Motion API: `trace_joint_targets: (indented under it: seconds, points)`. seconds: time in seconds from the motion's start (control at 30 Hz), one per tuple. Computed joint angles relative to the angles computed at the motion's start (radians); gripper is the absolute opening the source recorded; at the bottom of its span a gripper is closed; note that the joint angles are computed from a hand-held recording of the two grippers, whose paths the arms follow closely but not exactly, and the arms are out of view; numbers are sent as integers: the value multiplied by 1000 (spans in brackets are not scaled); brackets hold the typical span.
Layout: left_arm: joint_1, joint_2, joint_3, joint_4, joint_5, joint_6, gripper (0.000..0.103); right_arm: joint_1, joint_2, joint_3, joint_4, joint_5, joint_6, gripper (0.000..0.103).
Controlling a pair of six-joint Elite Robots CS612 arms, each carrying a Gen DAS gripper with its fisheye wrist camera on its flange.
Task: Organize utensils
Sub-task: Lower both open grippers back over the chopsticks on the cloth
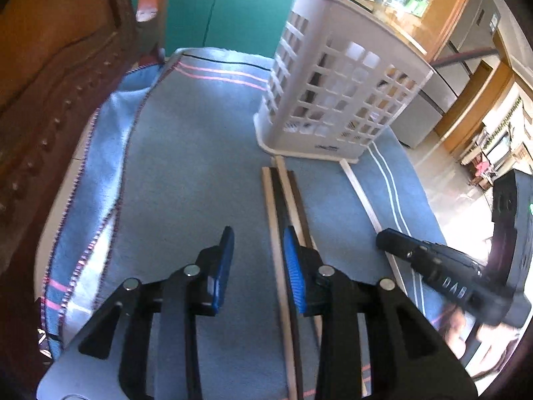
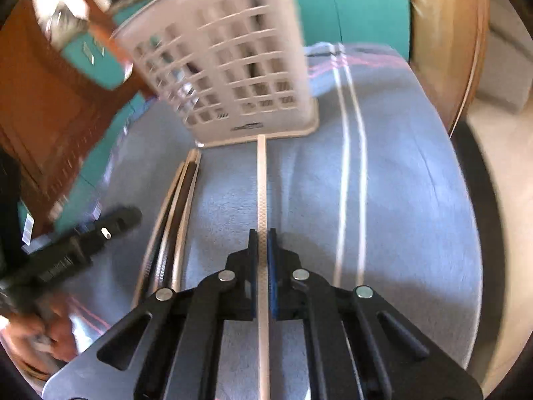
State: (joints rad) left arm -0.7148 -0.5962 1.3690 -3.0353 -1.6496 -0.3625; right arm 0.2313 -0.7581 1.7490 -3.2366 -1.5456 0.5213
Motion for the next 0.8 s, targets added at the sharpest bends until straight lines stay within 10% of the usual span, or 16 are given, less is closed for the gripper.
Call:
trace_joint_targets:
  seconds: [0.3, 0.53, 0.8]
  points:
    - [-22, 4, -12, 64, 18, 52, 32, -7, 7, 3, -31, 28, 34, 17]
    - [-30, 1, -2, 45, 30, 83, 5, 0, 8, 0, -35, 4, 30, 26]
    - [-30, -10, 22, -32, 32, 73, 3, -3, 5, 13, -47, 0, 35, 26]
